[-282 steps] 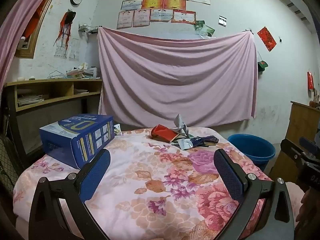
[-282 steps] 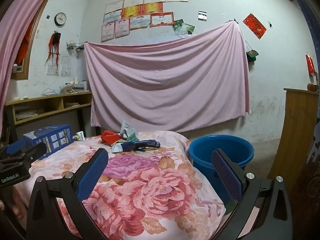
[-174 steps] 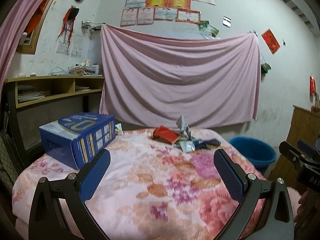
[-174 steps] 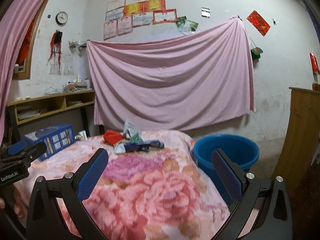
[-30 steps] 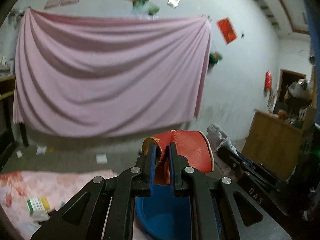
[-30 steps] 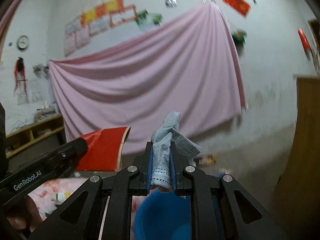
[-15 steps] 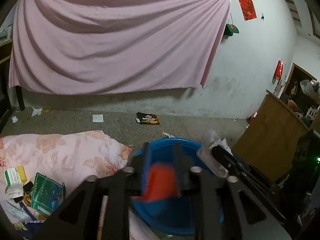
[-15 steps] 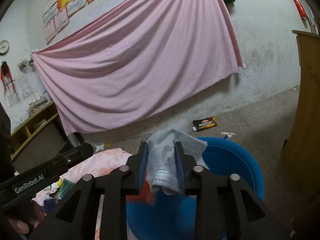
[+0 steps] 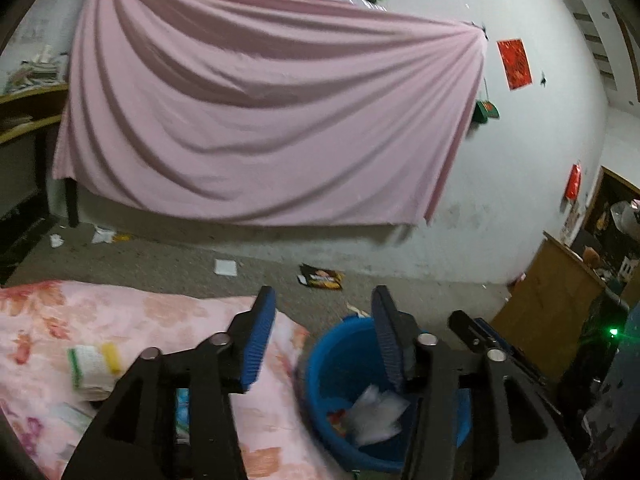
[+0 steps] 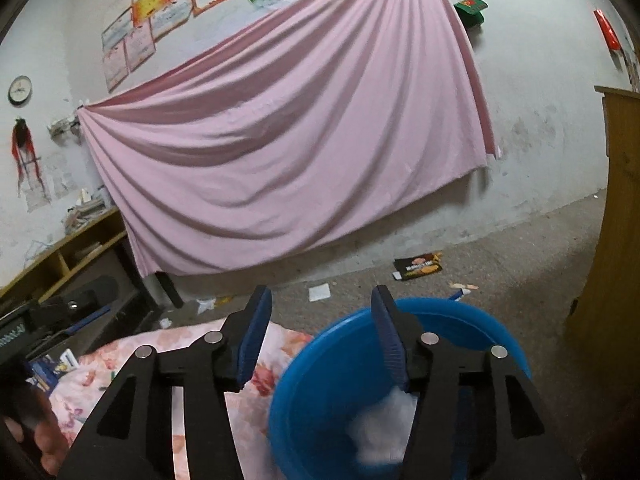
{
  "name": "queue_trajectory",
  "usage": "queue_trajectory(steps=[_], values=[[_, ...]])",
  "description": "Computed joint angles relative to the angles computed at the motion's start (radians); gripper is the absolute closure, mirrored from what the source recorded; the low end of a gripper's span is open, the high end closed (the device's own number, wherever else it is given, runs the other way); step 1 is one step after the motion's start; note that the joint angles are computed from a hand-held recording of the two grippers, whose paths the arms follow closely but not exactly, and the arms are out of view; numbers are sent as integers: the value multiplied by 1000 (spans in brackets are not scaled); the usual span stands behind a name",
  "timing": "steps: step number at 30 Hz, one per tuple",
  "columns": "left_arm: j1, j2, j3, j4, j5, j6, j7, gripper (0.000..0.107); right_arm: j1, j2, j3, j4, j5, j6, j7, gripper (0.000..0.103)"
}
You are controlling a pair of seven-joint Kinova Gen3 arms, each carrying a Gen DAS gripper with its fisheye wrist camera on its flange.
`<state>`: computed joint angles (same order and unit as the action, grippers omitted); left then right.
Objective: Collect trash
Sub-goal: 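Move both tools back over the trash on the bed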
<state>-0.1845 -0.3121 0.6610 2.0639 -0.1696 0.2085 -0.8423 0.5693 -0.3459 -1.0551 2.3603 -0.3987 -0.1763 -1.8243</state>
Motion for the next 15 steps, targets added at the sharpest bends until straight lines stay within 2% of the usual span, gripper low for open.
queue_trajectory(steps=[3,5,6,8,9,13,15], values=[[42,-75,-89,50,19,-24,-17,44,-25,-33,-7,10,-18,-53,-14,27],[44,-140,-129,90,37,-53,-37,25,-61,-59,-5,27,-25,-117,-25,23],[37,-170,-141,112,47,-71,-49,21,-73,-73,-10,31,-30,-143,-25,20],[10,-248,-159,155,65,-101,-71,6,-80,-108,-34,36,-45,-192,-30,13],[-3,-284,-167,173,74,-109,-83,6,-86,-122,-45,41,-49,-222,-36,2],[-59,-406,-202,220,106,-105,-136,6,-84,-182,-99,50,-43,-310,-70,0],[-59,-450,-237,238,115,-92,-174,6,-65,-219,-125,44,-33,-317,-89,0]])
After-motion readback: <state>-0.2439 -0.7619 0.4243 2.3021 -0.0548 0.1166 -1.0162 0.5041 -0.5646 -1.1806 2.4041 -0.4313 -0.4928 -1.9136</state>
